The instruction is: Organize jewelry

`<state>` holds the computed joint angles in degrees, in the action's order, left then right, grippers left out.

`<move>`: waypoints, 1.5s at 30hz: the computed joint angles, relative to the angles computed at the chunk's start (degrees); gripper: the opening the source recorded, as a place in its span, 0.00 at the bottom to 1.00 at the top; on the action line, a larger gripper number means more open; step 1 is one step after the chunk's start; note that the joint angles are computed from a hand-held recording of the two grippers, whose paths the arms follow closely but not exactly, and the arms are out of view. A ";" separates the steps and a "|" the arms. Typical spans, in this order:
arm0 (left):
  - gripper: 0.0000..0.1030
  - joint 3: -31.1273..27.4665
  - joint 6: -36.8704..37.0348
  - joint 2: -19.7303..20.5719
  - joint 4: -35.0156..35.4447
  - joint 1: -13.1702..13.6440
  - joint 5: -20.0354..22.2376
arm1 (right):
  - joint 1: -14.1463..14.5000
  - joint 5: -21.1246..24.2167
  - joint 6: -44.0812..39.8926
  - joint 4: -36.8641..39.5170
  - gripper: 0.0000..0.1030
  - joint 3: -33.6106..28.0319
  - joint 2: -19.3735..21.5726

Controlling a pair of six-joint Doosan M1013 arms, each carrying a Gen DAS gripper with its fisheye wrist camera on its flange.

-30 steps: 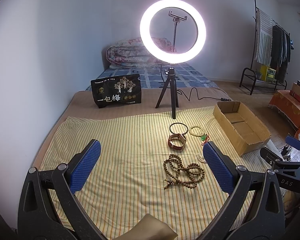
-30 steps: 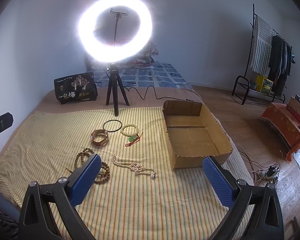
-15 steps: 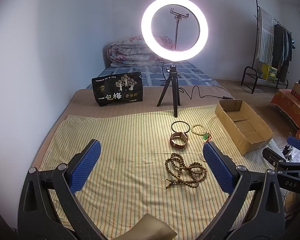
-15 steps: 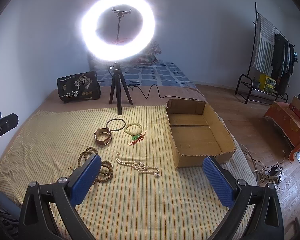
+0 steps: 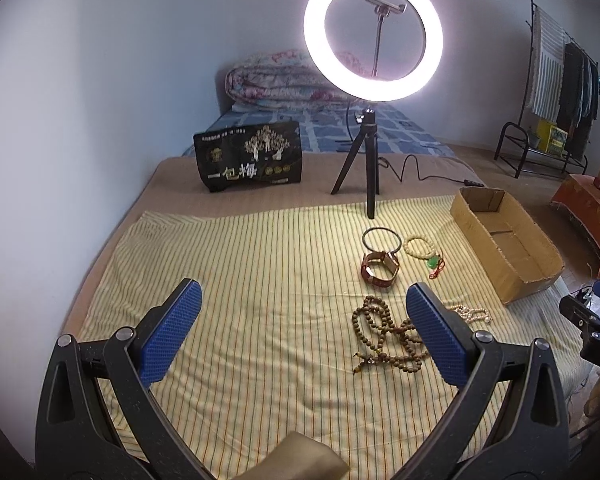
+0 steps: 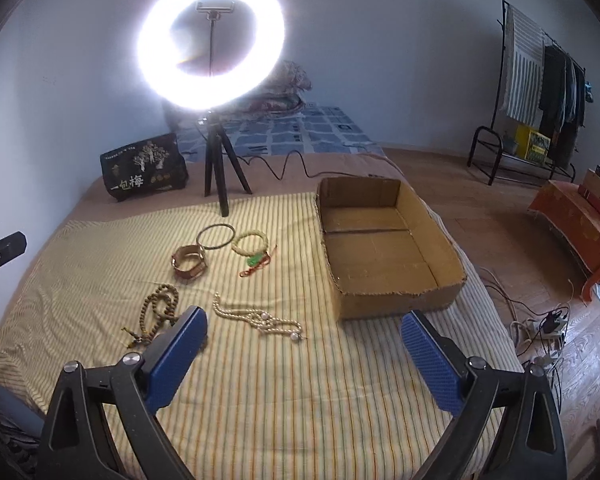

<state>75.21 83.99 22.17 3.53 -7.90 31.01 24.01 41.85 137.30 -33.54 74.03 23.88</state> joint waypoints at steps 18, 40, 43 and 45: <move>0.78 -11.02 22.54 8.55 -21.71 1.57 21.37 | -5.25 4.45 -42.75 34.25 0.68 -4.70 3.98; 0.55 -24.54 16.95 20.03 -26.69 1.12 42.07 | -5.81 19.07 -58.18 37.32 0.45 -18.67 14.78; 0.55 -25.53 15.41 21.01 -25.77 0.99 43.19 | -5.92 19.79 -58.52 37.85 0.44 -19.31 15.29; 0.55 -26.05 14.44 21.51 -26.44 1.16 43.88 | -5.90 20.11 -58.50 37.62 0.44 -19.69 15.63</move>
<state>49.16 98.42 43.68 -22.91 -6.74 74.90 18.11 61.96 78.80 4.08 54.34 39.50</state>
